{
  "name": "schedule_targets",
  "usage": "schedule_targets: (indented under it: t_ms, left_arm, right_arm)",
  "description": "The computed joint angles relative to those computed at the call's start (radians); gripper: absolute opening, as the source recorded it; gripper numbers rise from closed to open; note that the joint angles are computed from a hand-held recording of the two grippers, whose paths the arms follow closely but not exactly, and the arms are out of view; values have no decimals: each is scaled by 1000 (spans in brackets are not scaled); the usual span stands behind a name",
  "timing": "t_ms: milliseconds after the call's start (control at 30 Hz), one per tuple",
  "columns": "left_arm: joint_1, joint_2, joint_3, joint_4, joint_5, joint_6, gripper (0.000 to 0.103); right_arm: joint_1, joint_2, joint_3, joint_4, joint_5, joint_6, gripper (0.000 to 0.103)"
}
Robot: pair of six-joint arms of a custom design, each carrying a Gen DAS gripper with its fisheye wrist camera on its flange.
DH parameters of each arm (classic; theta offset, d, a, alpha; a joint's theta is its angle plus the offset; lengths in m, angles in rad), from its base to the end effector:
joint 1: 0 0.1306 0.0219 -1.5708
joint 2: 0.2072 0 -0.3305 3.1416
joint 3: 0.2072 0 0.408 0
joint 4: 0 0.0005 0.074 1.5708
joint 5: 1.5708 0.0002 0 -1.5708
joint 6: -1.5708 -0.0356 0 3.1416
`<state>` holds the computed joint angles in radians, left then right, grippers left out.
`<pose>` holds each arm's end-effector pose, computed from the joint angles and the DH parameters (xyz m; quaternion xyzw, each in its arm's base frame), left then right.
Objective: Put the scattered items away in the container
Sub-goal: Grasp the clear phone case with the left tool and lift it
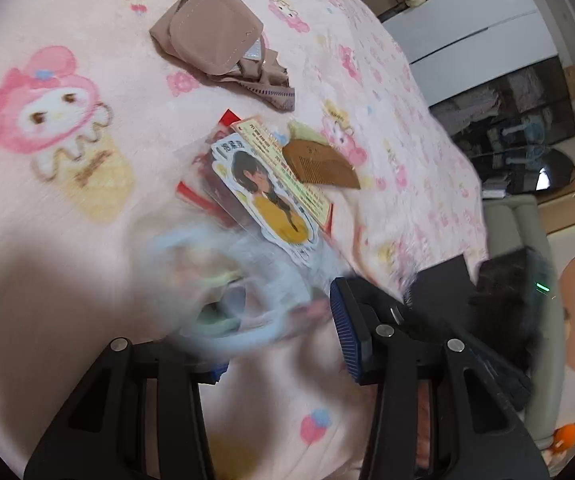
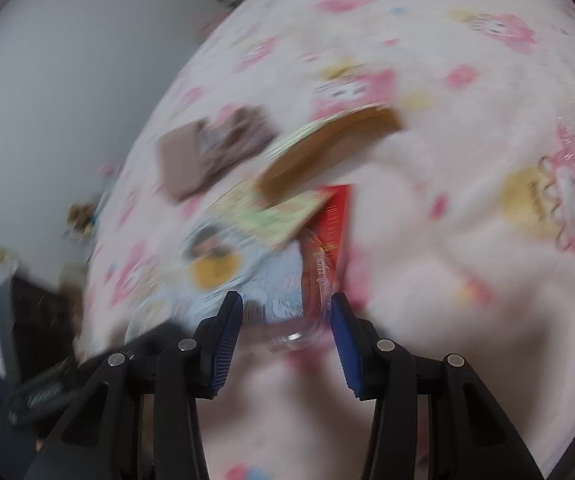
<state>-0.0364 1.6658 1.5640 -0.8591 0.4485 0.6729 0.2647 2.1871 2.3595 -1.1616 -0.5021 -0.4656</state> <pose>0.5858 -0.0373 0.3176 -0.2276 0.9042 -0.3006 0.2008 0.6943 0.2054 0.3372 0.0222 0.9305 0.3215 0.1744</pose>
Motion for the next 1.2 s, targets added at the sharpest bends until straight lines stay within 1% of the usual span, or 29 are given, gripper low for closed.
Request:
schedule_targets:
  t_ms: [33,67,100,167,200,267,300,333,367,433,500,567,600,667,700,767,833,867,900,933,967,1033,1100,1133,1200]
  left_arm:
    - [-1,-5,-2,-20,-11,-10,44]
    - [-2,-10,-3,-41,-23,-19,44]
    - [-2,-10,1,-69,-34,-25,44]
    - [1,-14,7,-107,-44,-43,44]
    - [2,-15,12,-127,-44,-56,46]
    - [3,-17,28,-170,-58,-86,52]
    - [4,-24,29,-183,-69,-100,57]
    - [5,-34,26,-191,-81,-115,60]
    - [7,-44,19,-194,-87,-126,60]
    - [16,-57,0,-185,-75,-133,60]
    - [25,-66,-16,-176,-66,-116,58]
    - [31,-80,-29,-169,-79,-100,58]
    - [34,-86,-32,-171,-88,-97,58]
    - [40,-97,-30,-191,-122,-101,58]
    - [44,-104,-29,-197,-143,-101,58]
    - [55,-117,-32,-188,-184,-93,59]
    - [62,-112,-24,-166,-248,-96,59]
    - [66,-103,-22,-130,-274,-116,60]
    - [72,-87,-20,-88,-277,-145,63]
    - [77,-55,1,-85,-278,-159,63]
    - [80,-16,37,-113,-277,-162,61]
    - [75,32,81,-153,-275,-164,58]
    - [55,20,79,-161,-326,-180,55]
    - [44,3,71,-161,-348,-196,53]
    - [29,-23,57,-171,-367,-214,48]
  right_arm:
    - [9,-10,-2,-20,-5,31,42]
    - [18,-24,-9,-39,12,63,42]
    - [26,-29,-4,-57,51,81,42]
    - [29,-28,-1,-58,101,73,42]
    - [26,-16,11,-66,101,60,42]
    - [18,16,41,-88,66,33,42]
    - [17,29,52,-97,49,24,42]
    - [15,9,16,-92,36,23,42]
    - [16,1,-1,-90,18,25,42]
    - [21,27,22,-102,-46,28,43]
    - [27,36,15,-103,-115,17,46]
    - [34,74,45,-109,-146,-9,46]
    - [38,71,32,-92,-138,-25,46]
    - [41,32,-32,-41,-97,-52,36]
    - [40,13,-59,-22,-86,-58,34]
    - [38,-3,-75,-19,-50,-50,28]
    - [36,4,-60,-29,-45,-41,28]
    - [35,11,-51,-30,-56,-45,29]
    - [36,17,-43,-30,-61,-49,29]
    - [39,25,-34,-29,-62,-49,31]
    - [41,32,-27,-25,-66,-49,35]
    - [43,47,-13,-23,-84,-54,38]
    - [45,49,-3,-22,-79,-65,38]
    - [45,32,-23,-3,-73,-73,38]
    - [42,-15,-83,46,-64,-82,38]
